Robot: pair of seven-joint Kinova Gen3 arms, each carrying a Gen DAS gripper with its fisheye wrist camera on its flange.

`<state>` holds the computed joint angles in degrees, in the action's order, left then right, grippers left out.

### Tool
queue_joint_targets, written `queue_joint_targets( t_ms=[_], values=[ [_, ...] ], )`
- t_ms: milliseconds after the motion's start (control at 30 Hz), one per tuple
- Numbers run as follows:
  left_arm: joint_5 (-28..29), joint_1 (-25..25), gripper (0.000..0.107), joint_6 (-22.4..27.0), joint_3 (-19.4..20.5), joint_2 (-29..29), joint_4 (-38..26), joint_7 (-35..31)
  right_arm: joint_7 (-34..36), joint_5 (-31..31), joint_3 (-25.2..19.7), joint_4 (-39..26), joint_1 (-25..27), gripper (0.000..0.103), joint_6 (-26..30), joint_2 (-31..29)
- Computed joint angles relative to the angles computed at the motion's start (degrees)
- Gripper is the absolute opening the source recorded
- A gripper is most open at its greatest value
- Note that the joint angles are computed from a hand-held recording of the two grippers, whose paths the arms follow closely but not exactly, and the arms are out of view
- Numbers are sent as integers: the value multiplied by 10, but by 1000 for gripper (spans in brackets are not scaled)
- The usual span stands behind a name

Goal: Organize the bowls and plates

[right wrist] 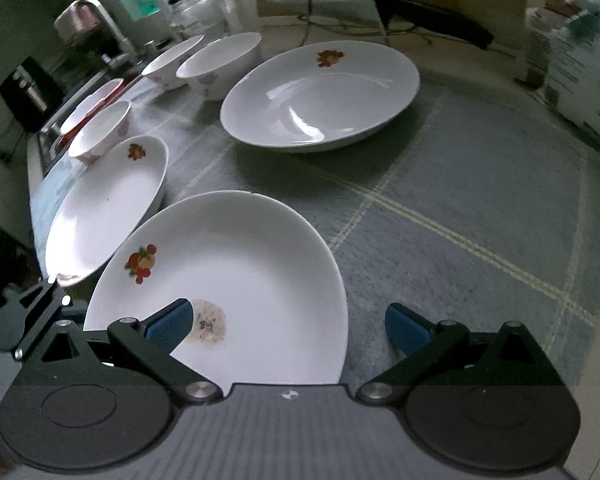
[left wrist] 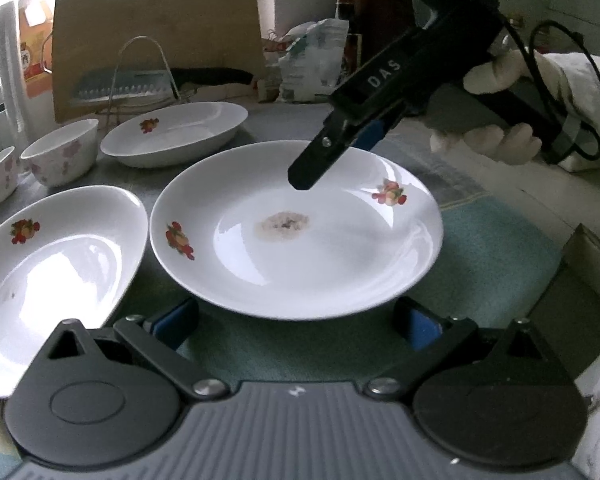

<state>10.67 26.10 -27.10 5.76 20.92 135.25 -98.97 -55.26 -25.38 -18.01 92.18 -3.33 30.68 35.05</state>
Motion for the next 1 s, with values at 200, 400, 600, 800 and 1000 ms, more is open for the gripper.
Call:
queue_joint_targets(
  t_ms=[200,400,600,800,1000],
  values=[
    [1,1,103,-9,-1,1,3,-4,49,6,-10,-45,11,103,59,23],
    [32,24,103,-6,-18,-1,0,-38,103,-2,-3,-107,9,90,142,49],
    [75,42,103,1,-30,-2,-7,-74,109,-4,21,-165,-5,77,206,72],
    [87,44,103,11,-31,-3,-13,-91,106,-6,34,-190,-9,70,236,82],
    [101,52,102,32,-39,-7,-23,-115,104,-5,40,-207,-10,65,256,88]
  ],
)
